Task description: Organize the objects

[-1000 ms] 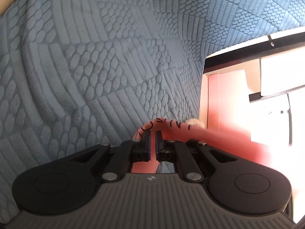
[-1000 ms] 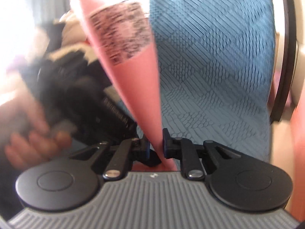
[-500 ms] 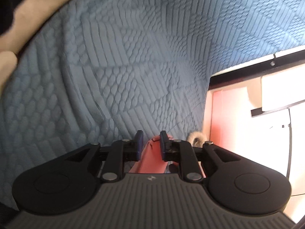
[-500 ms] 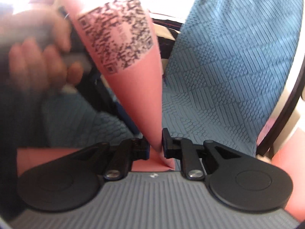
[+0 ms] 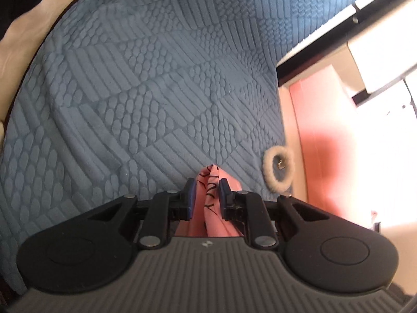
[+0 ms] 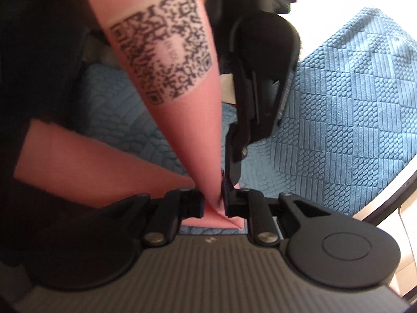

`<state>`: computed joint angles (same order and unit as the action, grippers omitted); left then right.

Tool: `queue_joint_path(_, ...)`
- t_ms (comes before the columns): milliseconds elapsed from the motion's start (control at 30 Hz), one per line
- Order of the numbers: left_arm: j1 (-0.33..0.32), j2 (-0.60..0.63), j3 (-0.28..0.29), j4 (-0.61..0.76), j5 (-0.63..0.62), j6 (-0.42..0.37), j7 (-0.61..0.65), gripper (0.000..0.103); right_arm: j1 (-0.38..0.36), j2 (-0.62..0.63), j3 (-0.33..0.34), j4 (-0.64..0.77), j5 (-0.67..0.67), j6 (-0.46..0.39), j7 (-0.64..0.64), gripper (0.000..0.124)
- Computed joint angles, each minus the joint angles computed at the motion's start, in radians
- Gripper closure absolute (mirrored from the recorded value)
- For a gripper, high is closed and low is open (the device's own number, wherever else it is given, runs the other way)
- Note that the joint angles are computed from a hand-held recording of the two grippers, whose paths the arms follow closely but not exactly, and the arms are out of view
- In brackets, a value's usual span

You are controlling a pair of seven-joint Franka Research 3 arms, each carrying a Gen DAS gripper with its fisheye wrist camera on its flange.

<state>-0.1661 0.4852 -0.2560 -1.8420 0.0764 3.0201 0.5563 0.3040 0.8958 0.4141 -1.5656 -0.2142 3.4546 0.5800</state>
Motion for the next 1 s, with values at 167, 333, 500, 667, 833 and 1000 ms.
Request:
queue_joint_path(167,-0.013,0.014,0.009,0.027,0.021,-0.045,0.014,0.082,-0.007,0.008,0.006,0.007,-0.044,-0.002,-0.036,0.108)
queue_joint_path(333,-0.027,0.010,0.020,0.025,0.034,-0.056,0.017,0.082,-0.044,-0.015,0.055,0.016,-0.040,-0.101,-0.063,0.102)
queue_joint_path(500,-0.022,0.010,0.013,0.022,0.028,-0.052,0.022,0.082,-0.191,-0.091,0.216,-0.042,0.034,-0.279,-0.095,0.078)
queue_joint_path(667,-0.032,-0.001,0.022,0.011,0.033,-0.053,0.016,0.082,-0.233,-0.182,0.242,-0.013,0.249,-0.548,0.052,0.078)
queue_joint_path(833,-0.017,0.000,0.005,0.006,0.017,-0.038,0.017,0.081,-0.289,-0.164,0.264,0.072,0.665,-0.820,0.470,0.062)
queue_joint_path(1000,-0.001,0.002,-0.012,-0.001,-0.006,-0.023,0.021,0.081,-0.468,-0.084,0.459,-0.037,1.202,-0.753,0.555,0.051)
